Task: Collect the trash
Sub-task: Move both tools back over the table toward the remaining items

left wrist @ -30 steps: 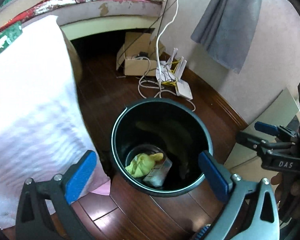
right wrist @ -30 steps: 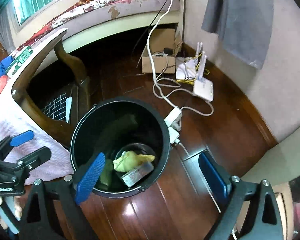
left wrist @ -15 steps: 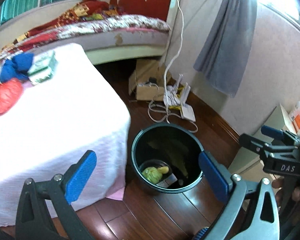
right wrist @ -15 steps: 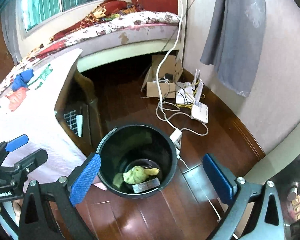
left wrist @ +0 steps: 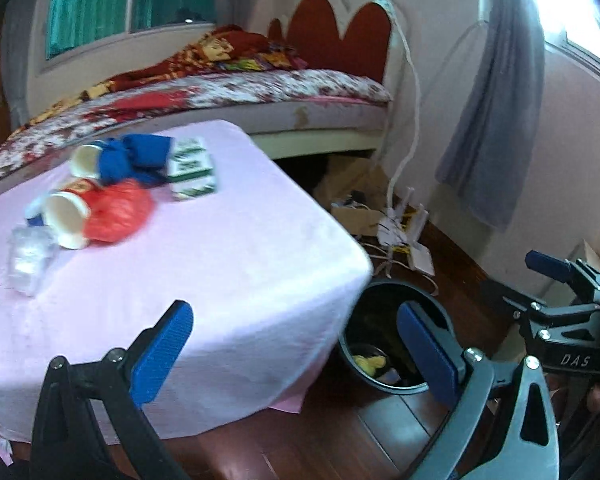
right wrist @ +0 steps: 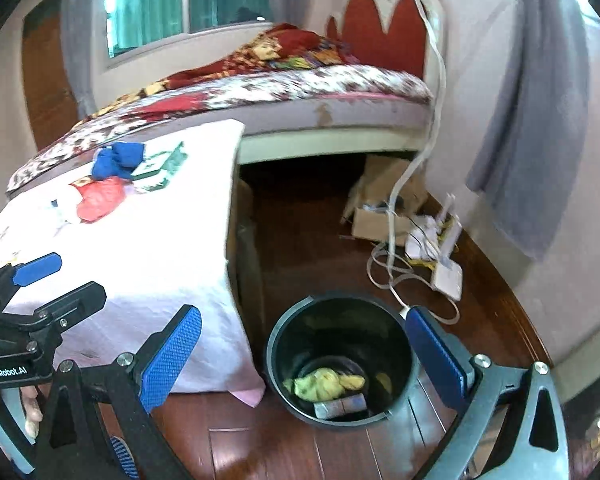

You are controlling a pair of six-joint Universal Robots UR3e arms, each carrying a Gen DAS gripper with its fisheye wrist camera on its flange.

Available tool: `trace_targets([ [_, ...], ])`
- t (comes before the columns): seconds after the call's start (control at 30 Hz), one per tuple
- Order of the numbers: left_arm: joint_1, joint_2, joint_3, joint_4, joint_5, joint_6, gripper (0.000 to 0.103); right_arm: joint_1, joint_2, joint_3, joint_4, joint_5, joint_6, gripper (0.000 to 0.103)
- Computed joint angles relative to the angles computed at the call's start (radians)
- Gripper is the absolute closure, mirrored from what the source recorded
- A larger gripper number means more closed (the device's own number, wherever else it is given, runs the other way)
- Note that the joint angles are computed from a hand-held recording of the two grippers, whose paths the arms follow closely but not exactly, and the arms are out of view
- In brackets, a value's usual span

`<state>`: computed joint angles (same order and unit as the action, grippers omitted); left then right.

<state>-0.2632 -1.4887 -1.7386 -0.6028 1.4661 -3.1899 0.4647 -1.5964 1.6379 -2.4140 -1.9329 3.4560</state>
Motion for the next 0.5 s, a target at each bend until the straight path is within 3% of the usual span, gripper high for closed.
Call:
trace_targets([
  [0.33,0.269,0.156,-0.115,-0.006,-0.080,0.097,0.001,0.144,0.305,-0.354,-0.025,-0.081,-0.004,0.000],
  [0.5,0.455,0.230,-0.170,-0.057,-0.176,0.179,0.001,0.164,0.479,-0.678,0.184,-0.017,0.007,0.000],
])
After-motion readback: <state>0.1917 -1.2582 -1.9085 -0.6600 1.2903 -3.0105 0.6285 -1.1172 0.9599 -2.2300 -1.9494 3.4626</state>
